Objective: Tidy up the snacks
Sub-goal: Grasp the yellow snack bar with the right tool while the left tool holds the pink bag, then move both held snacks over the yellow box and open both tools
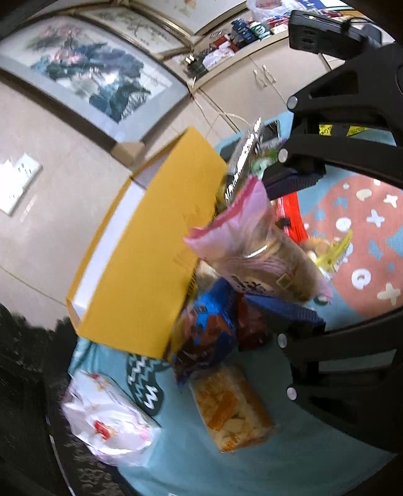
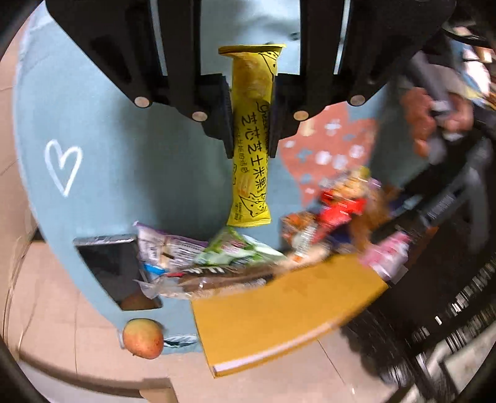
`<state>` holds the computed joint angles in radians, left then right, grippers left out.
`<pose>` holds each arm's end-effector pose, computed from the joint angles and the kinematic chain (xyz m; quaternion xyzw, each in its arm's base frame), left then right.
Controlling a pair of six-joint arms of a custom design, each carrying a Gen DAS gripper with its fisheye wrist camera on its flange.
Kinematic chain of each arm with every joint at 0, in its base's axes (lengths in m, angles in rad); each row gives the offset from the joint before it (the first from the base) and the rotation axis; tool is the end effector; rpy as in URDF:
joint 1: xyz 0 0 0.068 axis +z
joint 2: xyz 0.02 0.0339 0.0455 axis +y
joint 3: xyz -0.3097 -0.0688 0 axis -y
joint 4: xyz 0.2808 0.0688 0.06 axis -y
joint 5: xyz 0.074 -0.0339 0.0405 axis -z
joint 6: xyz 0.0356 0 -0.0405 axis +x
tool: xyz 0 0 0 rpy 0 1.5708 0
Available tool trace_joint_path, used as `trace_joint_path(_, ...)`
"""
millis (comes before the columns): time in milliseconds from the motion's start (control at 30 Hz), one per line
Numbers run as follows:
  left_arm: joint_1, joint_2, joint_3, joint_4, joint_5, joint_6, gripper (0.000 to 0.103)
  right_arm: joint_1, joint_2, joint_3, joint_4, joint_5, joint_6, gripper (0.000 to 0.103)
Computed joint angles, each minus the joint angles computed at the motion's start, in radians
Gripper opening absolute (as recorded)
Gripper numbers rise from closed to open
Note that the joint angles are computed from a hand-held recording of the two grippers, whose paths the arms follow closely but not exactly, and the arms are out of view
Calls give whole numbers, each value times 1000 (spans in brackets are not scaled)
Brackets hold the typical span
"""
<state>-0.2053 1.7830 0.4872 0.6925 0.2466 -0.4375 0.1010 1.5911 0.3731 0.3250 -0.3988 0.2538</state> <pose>0.3003 -0.0714 0.1007 -0.0450 0.8792 -0.2491 0.4035 0.2439 0.0386 0.0972 0.0049 0.9268 0.2414 0.2878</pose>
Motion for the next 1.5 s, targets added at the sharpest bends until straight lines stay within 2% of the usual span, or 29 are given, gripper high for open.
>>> trace_joint_path(100, -18, 1, -9, 25, -28, 25, 60, -21, -7, -12, 22, -75, 21, 20)
trace_joint_path(200, -46, 23, 14, -2, -92, 58, 62, 19, 4, -4, -4, 23, -15, 20)
trace_joint_path(333, -67, 93, 85, -72, -143, 115, 65, 50, 88, 21, -3, 85, -35, 21)
trace_joint_path(400, -72, 123, 120, -100, -168, 135, 60, 61, 113, 21, 34, 92, -33, 22)
trace_joint_path(433, -67, 127, 122, -88, -154, 134, 53, 76, 117, 25, 39, 112, -36, 22)
trace_joint_path(500, -75, 119, 127, -111, -179, 152, 46, 80, 131, 32, 49, 119, -41, 23)
trace_joint_path(600, -76, 88, 105, -121, -164, 165, 43, 74, 134, 30, 57, 118, -59, 21)
trace_joint_path(800, -79, -52, 22, -141, -153, 178, 43, -42, 90, -2, 96, -89, -57, 20)
trace_joint_path(1000, -67, -240, 39, -282, -105, 171, 43, -53, -89, 20, 22, -123, -59, 21)
trace_joint_path(1100, -81, -283, 123, -381, -135, 182, 44, -62, -123, 84, 12, -133, -44, 21)
trace_joint_path(1200, -82, -251, 256, -462, -142, 179, 44, -50, -77, 215, 25, -98, -22, 21)
trace_joint_path(1367, -61, -17, 589, -608, -134, 144, 44, -37, 113, 467, 9, -64, 14, 21)
trace_joint_path(1500, -54, 160, 800, -694, -149, 114, 45, -22, 262, 643, -35, -11, 18, 21)
